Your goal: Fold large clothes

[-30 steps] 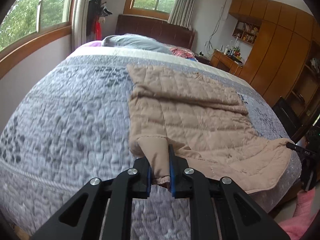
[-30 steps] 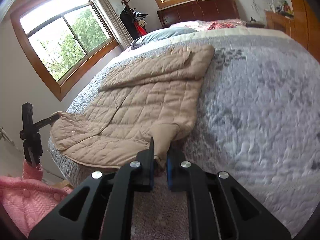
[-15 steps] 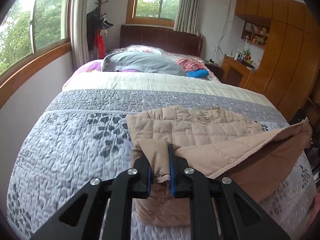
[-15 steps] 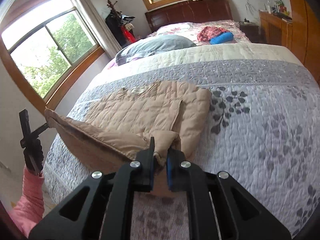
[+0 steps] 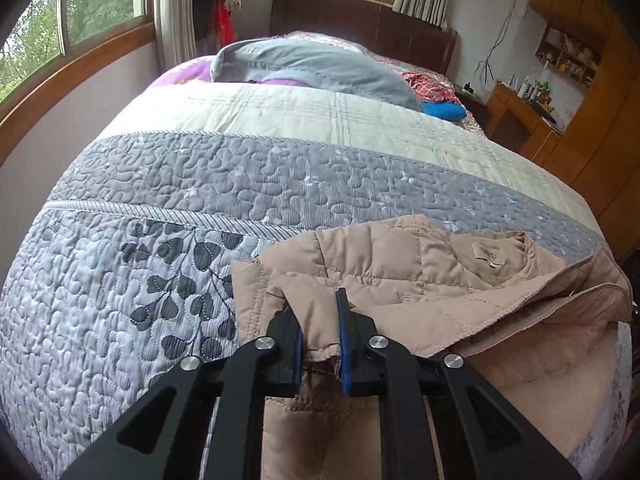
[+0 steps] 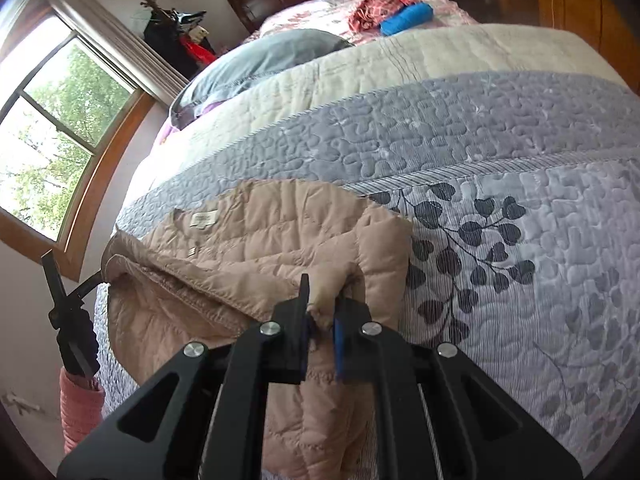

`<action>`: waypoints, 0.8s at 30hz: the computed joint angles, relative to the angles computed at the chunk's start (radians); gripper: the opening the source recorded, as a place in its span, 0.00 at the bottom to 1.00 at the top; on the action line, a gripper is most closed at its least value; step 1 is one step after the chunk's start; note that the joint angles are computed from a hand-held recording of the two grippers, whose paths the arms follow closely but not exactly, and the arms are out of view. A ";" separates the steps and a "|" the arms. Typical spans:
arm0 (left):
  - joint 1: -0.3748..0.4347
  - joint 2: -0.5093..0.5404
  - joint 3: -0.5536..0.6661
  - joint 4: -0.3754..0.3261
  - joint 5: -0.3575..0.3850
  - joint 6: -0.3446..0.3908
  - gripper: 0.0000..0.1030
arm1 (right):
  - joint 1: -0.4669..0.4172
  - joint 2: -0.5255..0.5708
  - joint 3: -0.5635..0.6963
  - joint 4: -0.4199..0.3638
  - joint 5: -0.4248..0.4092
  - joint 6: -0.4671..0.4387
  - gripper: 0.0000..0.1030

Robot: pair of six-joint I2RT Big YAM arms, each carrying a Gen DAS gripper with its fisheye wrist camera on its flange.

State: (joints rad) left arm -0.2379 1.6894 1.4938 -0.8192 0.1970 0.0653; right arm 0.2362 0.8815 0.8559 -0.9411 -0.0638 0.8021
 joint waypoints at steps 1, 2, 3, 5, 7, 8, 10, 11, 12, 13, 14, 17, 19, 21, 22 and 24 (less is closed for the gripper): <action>-0.004 0.016 0.012 -0.005 -0.007 0.002 0.14 | -0.014 0.014 -0.002 0.009 -0.012 -0.005 0.08; -0.007 0.034 0.026 -0.010 -0.013 0.001 0.14 | -0.025 0.025 -0.005 0.017 -0.022 -0.007 0.08; -0.009 0.048 0.039 -0.018 -0.015 -0.003 0.14 | -0.037 0.037 -0.008 0.026 -0.032 -0.010 0.08; -0.013 0.078 0.067 -0.035 -0.018 -0.009 0.17 | -0.056 0.060 -0.012 0.040 -0.050 -0.008 0.09; -0.014 0.100 0.093 -0.057 -0.017 -0.014 0.17 | -0.072 0.078 -0.015 0.048 -0.070 -0.011 0.12; -0.013 0.110 0.105 -0.069 -0.011 -0.018 0.18 | -0.080 0.081 -0.018 0.055 -0.080 -0.008 0.14; -0.006 0.122 0.128 -0.100 0.016 -0.019 0.20 | -0.104 0.068 -0.035 0.079 -0.125 0.009 0.21; 0.001 0.121 0.135 -0.116 0.041 -0.018 0.24 | -0.113 0.053 -0.048 0.095 -0.146 0.016 0.26; 0.011 0.117 0.138 -0.126 0.072 -0.014 0.29 | -0.120 0.035 -0.060 0.111 -0.162 0.023 0.28; 0.022 0.110 0.137 -0.133 0.106 -0.010 0.31 | -0.125 0.008 -0.078 0.125 -0.176 0.033 0.38; 0.036 0.098 0.134 -0.139 0.142 -0.011 0.36 | -0.126 -0.004 -0.080 0.122 -0.171 0.036 0.60; 0.071 0.046 0.102 -0.128 0.200 -0.020 0.49 | -0.089 -0.055 -0.079 0.087 -0.067 0.030 0.60; 0.087 0.012 0.073 -0.109 0.201 -0.008 0.50 | -0.076 -0.088 -0.096 0.085 -0.094 0.027 0.56; 0.097 -0.018 0.037 -0.101 0.179 0.023 0.50 | -0.047 -0.100 -0.104 0.077 -0.082 0.025 0.56; 0.098 -0.029 0.017 -0.103 0.172 0.044 0.51 | -0.021 -0.099 -0.106 0.067 -0.066 0.020 0.56; 0.093 -0.048 -0.029 -0.112 0.152 0.090 0.51 | 0.012 -0.091 -0.114 0.061 -0.057 0.023 0.56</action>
State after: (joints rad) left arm -0.1450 1.6417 1.4651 -0.9311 0.3492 0.1552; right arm 0.2478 0.7901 0.7421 -0.8806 -0.1203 0.8250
